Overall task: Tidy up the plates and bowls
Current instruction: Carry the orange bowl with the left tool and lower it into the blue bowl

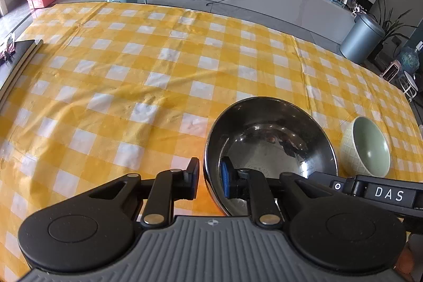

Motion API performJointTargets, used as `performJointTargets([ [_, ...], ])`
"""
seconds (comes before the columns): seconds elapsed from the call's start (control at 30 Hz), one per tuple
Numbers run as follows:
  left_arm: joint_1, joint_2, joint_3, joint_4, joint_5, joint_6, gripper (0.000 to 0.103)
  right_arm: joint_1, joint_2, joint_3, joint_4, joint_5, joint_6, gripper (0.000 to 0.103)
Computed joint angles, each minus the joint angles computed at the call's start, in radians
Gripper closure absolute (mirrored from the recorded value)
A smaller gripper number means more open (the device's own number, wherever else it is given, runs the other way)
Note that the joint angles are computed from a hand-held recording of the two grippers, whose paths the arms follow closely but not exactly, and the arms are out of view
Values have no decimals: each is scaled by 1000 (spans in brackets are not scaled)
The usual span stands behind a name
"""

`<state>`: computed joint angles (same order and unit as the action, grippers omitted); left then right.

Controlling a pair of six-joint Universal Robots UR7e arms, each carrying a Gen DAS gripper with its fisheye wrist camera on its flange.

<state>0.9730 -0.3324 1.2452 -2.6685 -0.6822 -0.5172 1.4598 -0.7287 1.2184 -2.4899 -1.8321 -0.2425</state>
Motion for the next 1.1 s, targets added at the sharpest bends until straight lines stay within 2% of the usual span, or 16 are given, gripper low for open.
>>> performJointTargets([
  [0.13, 7, 6, -10, 5, -14, 1, 84, -2, 6, -5, 2, 3, 0, 85],
  [0.3, 6, 3, -6, 4, -9, -12, 93, -2, 3, 3, -12, 7, 5, 90],
  [0.37, 2, -2, -1, 1, -8, -10, 93, 1, -1, 9, -20, 0, 2, 91],
  [0.63, -40, -47, 72, -69, 28, -24, 93, 12, -57, 62, -59, 52, -3, 91],
  [0.83, -81, -95, 153, -133, 55, -23, 92, 23, -127, 149, -109, 95, -23, 92],
  [1.1, -134, -134, 263, -194, 57, -48, 92, -7, -264, 338, -187, 163, -13, 92],
])
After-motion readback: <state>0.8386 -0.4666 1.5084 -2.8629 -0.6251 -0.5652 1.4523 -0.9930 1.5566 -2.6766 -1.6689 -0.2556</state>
